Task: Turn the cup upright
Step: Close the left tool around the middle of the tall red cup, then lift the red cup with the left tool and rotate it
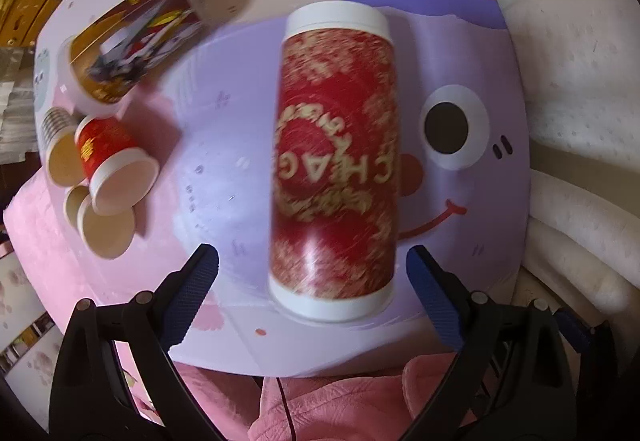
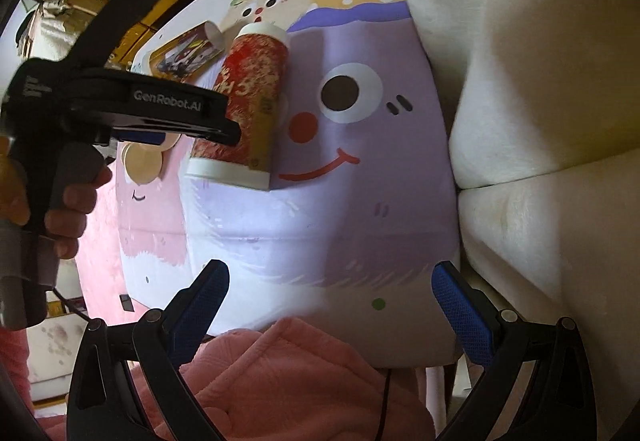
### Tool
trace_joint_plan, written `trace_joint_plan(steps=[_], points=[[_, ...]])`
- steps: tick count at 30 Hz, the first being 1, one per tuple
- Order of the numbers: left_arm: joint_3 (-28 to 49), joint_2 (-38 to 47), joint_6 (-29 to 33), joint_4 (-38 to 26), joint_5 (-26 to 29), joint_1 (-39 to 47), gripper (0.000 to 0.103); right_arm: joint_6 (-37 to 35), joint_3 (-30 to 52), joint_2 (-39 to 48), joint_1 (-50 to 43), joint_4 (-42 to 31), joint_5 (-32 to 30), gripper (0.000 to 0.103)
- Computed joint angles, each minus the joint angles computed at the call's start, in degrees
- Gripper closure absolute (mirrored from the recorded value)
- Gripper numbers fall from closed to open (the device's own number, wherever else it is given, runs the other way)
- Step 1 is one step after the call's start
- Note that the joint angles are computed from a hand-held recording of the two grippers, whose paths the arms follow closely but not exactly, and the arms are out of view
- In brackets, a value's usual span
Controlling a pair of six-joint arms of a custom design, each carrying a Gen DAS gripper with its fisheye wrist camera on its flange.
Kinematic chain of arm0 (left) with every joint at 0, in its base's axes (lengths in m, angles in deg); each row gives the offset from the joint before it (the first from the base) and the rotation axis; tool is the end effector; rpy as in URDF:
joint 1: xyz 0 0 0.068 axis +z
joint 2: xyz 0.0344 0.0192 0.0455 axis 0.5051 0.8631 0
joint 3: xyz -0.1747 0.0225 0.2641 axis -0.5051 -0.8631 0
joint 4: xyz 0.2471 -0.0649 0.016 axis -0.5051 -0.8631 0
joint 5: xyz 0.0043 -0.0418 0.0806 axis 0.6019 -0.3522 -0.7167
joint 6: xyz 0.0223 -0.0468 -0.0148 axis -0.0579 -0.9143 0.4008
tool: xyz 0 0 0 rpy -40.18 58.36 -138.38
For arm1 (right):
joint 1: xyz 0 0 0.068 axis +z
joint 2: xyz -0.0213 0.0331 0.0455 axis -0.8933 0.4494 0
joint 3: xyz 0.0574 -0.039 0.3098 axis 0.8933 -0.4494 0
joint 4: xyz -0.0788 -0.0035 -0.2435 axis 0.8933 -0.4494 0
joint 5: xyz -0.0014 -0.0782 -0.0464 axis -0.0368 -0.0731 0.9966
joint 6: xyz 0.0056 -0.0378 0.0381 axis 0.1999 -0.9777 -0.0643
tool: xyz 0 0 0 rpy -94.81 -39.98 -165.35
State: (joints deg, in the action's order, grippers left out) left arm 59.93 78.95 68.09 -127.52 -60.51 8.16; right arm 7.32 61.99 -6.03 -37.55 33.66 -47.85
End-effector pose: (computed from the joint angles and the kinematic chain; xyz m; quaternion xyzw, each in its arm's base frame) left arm 0.4296 -0.1714 0.1513 -0.2626 -0.9577 -0.0615 0.1003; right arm 0.1960 0.1012 0.1890 0.2319 0.9587 0.1552 0.0549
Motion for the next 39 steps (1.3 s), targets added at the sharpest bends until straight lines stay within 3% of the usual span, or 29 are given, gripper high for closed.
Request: trace_joint_plan(steps=[4, 8, 13, 19, 25, 34, 39], points=[[2.11, 2.34, 0.37, -0.64, 0.66, -0.58, 0.029, -0.66, -1.39, -0.40, -2.55, 1.10, -1.11, 0.001], [2.63, 3.83, -0.11, -1.16, 2.55, -0.07, 0.031, -0.50, -2.20, -1.06, -3.77, 1.64, -1.72, 0.001], [-2.20, 0.91, 3.47, 3.72, 3.94, 0.78, 0.033, 1.78, -2.37, -1.39, -1.61, 2.11, -1.35, 0.001], [-12.69, -7.36, 14.61, 13.26, 4.31, 2.60, 0.035, 9.47, -2.24, -1.10, 4.43, 3.19, 0.22, 0.001], [-23.59, -17.50, 31.62, 21.00, 5.51, 5.78, 0.036, 21.60, -0.43, -1.26, 13.18, 2.48, 5.48, 0.001], [-37.78, -31.20, 63.46, 25.84, 12.24, 15.17, 0.037, 55.40, 5.24, 0.89, 34.85, -2.85, 19.65, 0.001], [-42.55, -35.51, 81.45, 23.26, 16.55, 22.00, 0.037, 75.15, 9.40, 5.94, 48.01, -5.51, 25.79, 0.001]])
